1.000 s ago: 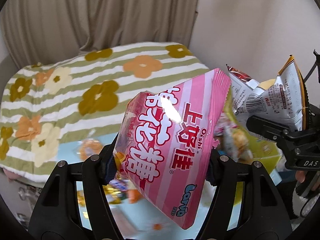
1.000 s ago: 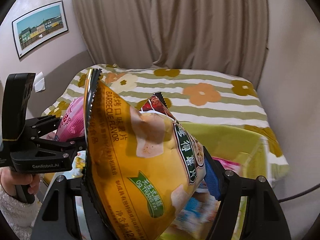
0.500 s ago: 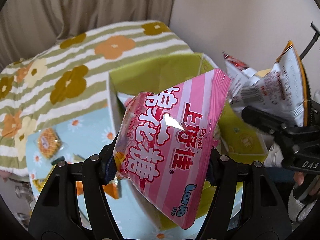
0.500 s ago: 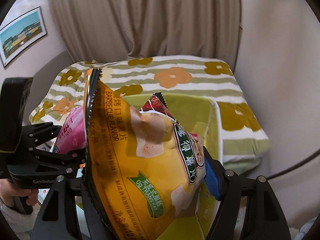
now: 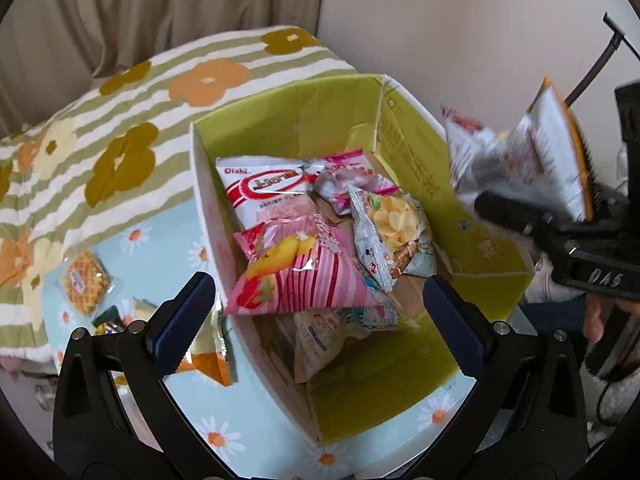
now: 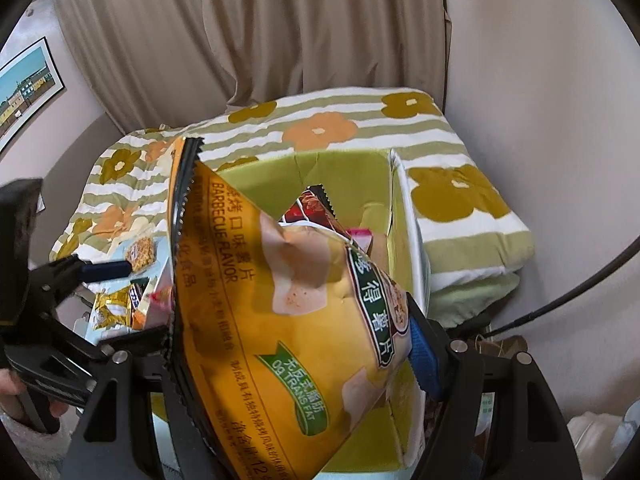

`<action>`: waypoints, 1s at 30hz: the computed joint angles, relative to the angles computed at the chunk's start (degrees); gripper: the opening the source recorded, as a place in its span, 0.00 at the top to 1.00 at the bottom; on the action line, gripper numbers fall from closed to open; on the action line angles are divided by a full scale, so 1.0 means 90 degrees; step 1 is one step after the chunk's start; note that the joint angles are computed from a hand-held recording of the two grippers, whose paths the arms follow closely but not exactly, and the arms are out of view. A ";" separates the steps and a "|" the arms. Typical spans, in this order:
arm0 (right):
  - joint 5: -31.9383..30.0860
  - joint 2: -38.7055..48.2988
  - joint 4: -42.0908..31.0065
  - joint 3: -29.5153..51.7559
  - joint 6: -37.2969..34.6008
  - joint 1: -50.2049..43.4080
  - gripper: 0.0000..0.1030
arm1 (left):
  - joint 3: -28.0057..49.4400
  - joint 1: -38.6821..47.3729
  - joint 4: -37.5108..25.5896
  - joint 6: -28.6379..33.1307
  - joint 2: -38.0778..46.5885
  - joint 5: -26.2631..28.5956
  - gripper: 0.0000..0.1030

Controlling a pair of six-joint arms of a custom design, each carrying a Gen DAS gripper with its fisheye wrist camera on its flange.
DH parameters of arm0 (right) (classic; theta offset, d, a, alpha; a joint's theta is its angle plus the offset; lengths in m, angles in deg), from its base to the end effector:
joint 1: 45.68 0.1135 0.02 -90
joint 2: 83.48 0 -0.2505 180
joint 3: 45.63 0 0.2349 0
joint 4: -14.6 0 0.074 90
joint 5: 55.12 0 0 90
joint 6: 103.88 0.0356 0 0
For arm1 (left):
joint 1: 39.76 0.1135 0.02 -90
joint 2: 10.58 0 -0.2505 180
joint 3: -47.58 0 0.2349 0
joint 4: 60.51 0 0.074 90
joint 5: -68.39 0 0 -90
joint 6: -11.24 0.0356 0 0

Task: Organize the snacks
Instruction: 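Carry both bags over the yellow box and open both tools to drop them, then move both tools back over the remaining snacks on the table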

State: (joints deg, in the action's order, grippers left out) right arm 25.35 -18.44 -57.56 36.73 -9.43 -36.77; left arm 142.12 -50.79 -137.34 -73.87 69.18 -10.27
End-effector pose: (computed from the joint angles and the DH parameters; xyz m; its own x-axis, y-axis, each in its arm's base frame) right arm 0.1980 0.0370 0.3213 -0.8244 -0.0518 -0.5636 -0.1835 0.9665 0.1796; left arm 0.2476 -0.0554 0.3237 -0.8402 0.2489 -0.4818 0.3509 0.9269 -0.1331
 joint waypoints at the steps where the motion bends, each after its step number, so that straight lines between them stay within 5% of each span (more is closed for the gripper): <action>1: 0.0045 0.0005 -0.0044 -0.0042 0.0030 0.0069 0.33 | 0.0017 -0.0014 -0.0017 -0.0043 -0.0023 0.0008 0.00; 8: 0.0026 -0.0087 0.0078 -0.0520 0.0375 0.0161 0.28 | -0.0009 0.0144 -0.0037 -0.0089 -0.0108 0.0236 0.00; 11: 0.0049 -0.0269 0.0283 -0.0730 0.0330 0.0252 0.00 | -0.0062 0.0161 -0.0040 -0.0117 -0.0177 0.0223 0.00; 30: 0.0227 -0.0891 -0.0298 -0.0396 -0.0132 0.0482 0.00 | -0.0492 0.0190 -0.0104 -0.0427 -0.1285 -0.0350 0.00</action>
